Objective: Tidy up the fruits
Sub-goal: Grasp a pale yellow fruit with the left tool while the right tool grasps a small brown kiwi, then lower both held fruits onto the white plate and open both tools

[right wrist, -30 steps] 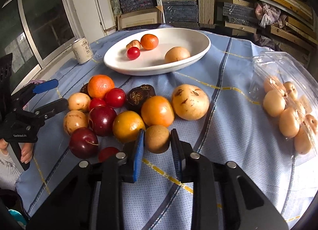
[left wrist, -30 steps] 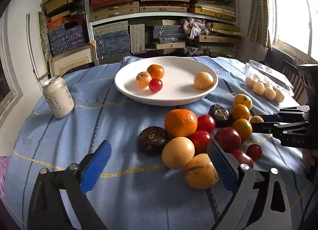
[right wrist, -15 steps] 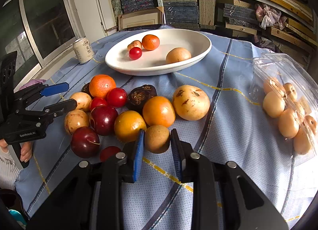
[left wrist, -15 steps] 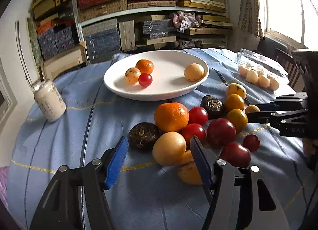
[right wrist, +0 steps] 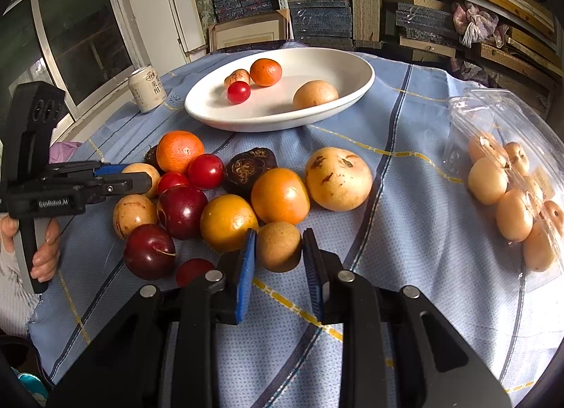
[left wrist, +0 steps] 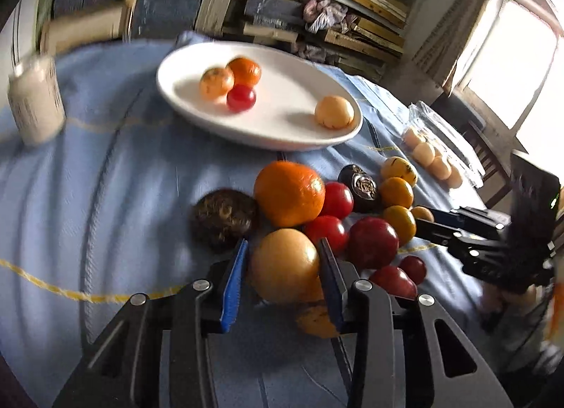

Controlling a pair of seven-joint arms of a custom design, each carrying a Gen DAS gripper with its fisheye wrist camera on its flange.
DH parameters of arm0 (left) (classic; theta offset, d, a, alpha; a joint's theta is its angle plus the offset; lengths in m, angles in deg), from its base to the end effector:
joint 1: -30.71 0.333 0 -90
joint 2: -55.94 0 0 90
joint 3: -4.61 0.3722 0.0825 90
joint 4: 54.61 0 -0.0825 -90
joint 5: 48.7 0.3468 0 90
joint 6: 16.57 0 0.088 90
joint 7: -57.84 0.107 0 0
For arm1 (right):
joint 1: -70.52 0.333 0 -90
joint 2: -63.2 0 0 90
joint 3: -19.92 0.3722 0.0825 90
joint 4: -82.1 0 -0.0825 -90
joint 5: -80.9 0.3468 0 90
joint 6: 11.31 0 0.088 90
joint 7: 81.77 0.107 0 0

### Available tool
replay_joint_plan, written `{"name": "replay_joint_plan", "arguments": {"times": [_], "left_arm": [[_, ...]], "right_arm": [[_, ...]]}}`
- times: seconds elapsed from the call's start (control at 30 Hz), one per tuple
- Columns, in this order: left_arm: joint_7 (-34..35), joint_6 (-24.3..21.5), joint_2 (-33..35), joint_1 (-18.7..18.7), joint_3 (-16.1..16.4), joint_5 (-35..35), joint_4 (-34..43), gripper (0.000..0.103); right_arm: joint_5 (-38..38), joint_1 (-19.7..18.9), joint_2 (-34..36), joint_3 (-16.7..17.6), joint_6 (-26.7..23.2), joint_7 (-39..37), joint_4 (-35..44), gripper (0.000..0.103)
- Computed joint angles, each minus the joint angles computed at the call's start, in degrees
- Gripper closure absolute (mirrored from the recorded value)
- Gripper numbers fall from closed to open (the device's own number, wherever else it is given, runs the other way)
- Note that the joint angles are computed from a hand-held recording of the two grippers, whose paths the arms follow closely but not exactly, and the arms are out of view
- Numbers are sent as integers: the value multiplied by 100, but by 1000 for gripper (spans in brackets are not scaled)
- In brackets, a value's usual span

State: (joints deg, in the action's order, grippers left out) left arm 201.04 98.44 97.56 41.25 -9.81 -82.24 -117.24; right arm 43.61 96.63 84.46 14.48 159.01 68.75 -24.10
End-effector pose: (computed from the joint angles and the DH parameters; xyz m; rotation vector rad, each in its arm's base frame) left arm 0.7718 -0.0121 0.4876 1.1960 -2.6190 1.1142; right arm 0.6047 0.2825 0.4743 -1.6436 1.7685 -0.5373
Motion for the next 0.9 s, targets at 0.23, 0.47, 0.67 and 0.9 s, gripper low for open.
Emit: {"name": "replay_joint_plan", "arguments": {"times": [0.23, 0.47, 0.67, 0.9], "left_arm": [[718, 1844, -697, -193, 78, 92, -1472, 71], [1338, 2603, -934, -102, -77, -265, -1979, 72], [3104, 3263, -1390, 446, -732, -1944, -2602, 72], [3695, 3072, -1566, 307, -568, -2734, -2607, 72]], "right_arm": [[21, -2, 11, 4, 5, -13, 10, 77], [31, -1, 17, -4, 39, -20, 0, 77], [-169, 131, -23, -199, 198, 217, -70, 77], [-1696, 866, -78, -1126, 404, 1655, 21, 77]]}}
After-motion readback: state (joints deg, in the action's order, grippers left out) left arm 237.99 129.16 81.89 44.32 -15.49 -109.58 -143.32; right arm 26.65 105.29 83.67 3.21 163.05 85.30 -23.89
